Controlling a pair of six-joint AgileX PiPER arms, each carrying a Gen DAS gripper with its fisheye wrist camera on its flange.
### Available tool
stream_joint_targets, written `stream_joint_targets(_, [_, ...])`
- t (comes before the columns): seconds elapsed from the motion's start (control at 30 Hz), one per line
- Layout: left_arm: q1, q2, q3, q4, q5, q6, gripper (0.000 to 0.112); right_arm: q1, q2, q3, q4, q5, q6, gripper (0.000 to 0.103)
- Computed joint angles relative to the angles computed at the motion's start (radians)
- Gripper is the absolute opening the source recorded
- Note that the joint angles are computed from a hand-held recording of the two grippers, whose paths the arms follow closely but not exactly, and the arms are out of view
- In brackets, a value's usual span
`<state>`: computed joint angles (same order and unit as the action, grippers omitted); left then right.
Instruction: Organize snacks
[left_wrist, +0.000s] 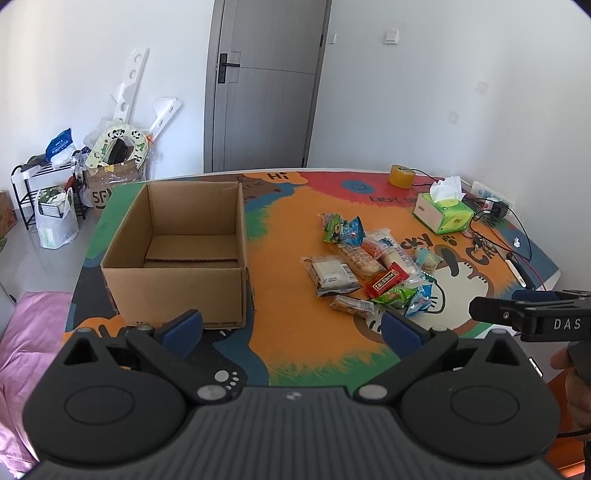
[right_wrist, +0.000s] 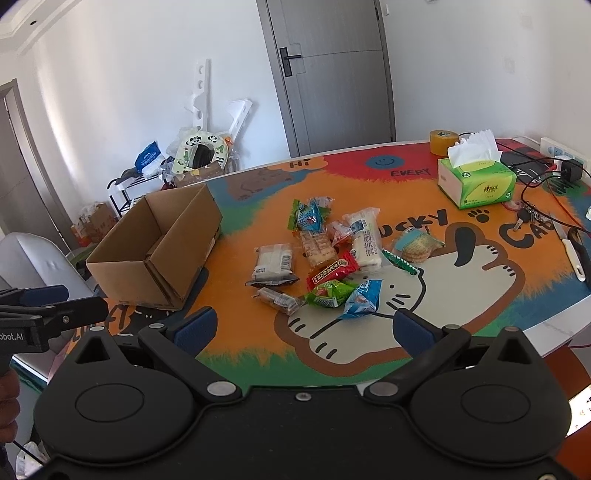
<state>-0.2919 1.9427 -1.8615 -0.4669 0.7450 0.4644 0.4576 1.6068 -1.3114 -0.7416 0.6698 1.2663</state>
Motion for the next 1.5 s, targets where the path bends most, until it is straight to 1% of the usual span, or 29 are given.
stream_joint_targets(0.3, [0.003, 0.001, 0.002, -0.009, -0.003, 0.009, 0.102, 0.011, 0.000, 0.002, -0.019, 0.010, 0.014, 0.103])
stream_joint_targets(0.5, [0.004, -0.020, 0.042, -0.018, -0.049, 0.013, 0.102, 0.010, 0.000, -0.004, -0.015, 0.018, 0.008, 0.103])
stream_joint_targets(0.97, [0.008, 0.004, 0.018, -0.034, -0.026, 0.014, 0.102, 0.004, 0.009, -0.004, -0.018, 0.018, 0.010, 0.103])
stream_joint_targets(1.1, [0.006, 0.011, 0.017, -0.050, -0.042, 0.023, 0.102, -0.006, 0.013, -0.003, -0.005, 0.003, 0.001, 0.103])
stream_joint_targets(1.17, [0.007, 0.027, 0.000, -0.068, -0.040, 0.024, 0.102, -0.009, 0.017, -0.003, -0.011, 0.003, -0.001, 0.103])
stream_joint_targets(1.27, [0.010, 0.060, -0.038, -0.081, -0.028, 0.003, 0.102, -0.028, 0.020, 0.002, 0.001, -0.021, -0.007, 0.103])
stream_joint_targets(1.43, [-0.004, 0.104, -0.085, -0.058, -0.044, -0.017, 0.102, -0.041, 0.041, 0.004, -0.028, -0.030, 0.016, 0.103])
stream_joint_targets(1.5, [-0.007, 0.127, -0.113, -0.067, -0.031, -0.017, 0.102, -0.047, 0.049, 0.004, -0.032, -0.035, 0.014, 0.103])
